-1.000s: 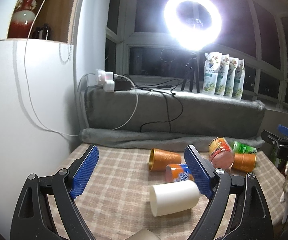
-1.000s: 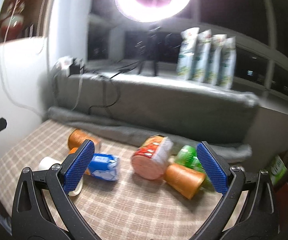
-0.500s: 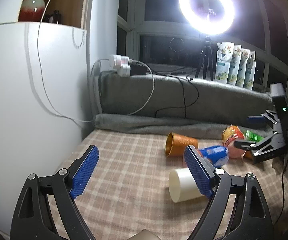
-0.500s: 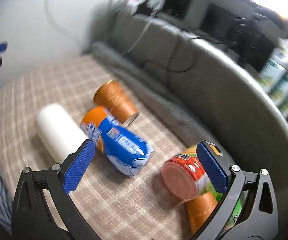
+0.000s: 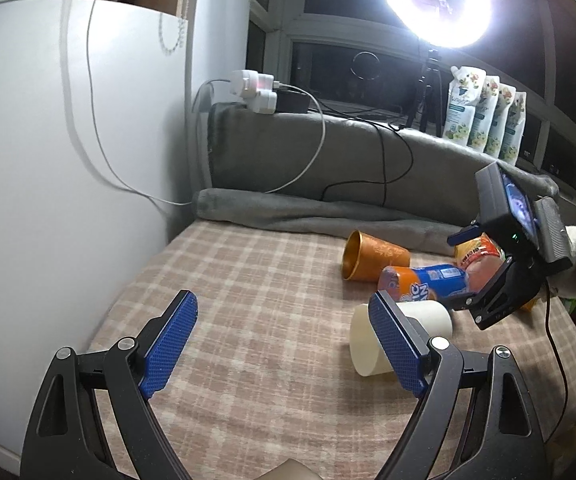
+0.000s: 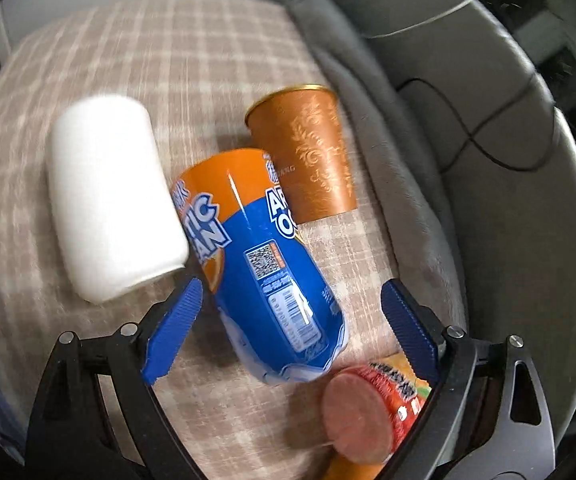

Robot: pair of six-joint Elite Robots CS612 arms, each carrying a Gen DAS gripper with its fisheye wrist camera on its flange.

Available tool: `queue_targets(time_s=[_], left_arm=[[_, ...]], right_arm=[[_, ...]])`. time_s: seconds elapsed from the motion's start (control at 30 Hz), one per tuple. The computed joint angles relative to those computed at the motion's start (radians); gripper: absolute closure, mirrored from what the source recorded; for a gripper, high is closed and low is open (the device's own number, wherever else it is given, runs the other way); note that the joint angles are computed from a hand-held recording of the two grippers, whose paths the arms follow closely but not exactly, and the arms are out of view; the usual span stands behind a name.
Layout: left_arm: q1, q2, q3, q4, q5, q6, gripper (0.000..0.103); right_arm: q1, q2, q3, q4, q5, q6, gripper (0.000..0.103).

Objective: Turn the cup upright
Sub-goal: 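Move the right tool down toward the lying blue Arctic Ocean bottle, then close the right tool around the bottle body and lift it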

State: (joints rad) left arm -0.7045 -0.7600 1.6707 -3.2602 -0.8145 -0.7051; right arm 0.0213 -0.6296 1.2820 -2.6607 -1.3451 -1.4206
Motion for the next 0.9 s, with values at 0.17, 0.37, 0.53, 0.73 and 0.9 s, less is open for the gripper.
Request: queue_targets(time_s=[0.17, 0.37, 0.53, 0.73, 0.9], left_arm=[[0.003, -0.002, 0.004, 0.015, 0.005, -0.019, 0.015], [0.01, -0.005, 0.007, 0.031, 0.004, -0.047, 0.015], [0.014, -0.003, 0.004, 0.037, 0.001, -0.049, 0.015], [0.013, 0.001, -0.002, 0.034, -0.011, -0.039, 0.015], [0.009, 0.002, -0.005, 0.014, -0.01, -0.019, 0.015]], right_arm=[[0.018, 0.028, -0.04, 0.032, -0.048, -0.06, 0.01], [0.034, 0.052, -0.058, 0.031, -0.098, -0.093, 0.026], [0.028, 0.049, -0.059, 0.023, -0.073, -0.073, 0.028], [0.009, 0.009, -0.01, -0.011, -0.024, -0.042, 0.029], [-0.018, -0.046, 0.059, -0.027, 0.054, 0.008, 0.029]])
